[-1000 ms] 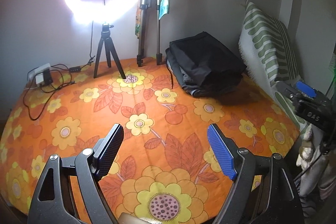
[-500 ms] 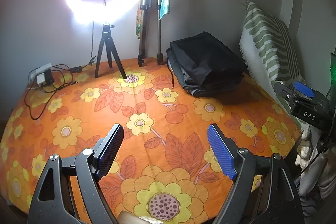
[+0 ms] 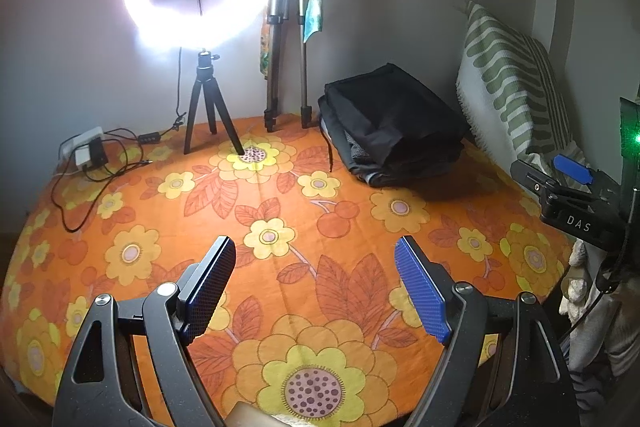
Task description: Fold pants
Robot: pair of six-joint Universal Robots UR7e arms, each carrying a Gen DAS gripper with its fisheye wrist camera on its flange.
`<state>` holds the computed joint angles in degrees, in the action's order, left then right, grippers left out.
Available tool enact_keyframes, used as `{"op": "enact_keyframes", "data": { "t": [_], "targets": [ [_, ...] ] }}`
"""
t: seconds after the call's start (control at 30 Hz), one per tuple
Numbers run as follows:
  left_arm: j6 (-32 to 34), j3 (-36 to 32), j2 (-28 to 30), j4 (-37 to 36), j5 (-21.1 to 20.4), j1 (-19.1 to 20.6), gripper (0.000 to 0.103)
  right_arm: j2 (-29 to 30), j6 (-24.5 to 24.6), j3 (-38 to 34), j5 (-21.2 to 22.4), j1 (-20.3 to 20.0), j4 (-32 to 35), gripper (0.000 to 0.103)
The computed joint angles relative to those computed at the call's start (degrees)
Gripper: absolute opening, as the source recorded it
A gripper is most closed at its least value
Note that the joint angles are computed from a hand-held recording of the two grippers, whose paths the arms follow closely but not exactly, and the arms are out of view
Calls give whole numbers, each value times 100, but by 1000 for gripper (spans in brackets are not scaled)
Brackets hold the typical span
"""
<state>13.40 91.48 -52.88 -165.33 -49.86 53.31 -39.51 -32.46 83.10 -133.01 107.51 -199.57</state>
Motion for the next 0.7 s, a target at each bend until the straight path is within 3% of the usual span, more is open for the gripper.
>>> {"op": "enact_keyframes", "data": {
  "t": [0.37, 0.7],
  "targets": [
    [365, 103, 86, -413, 420, -72, 82, 33, -4, -22, 31, 0, 66, 103],
    [450, 155, 66, -592, 466, -46, 82, 64, 37, -71, 69, -9, 278, 103]
  ]
}}
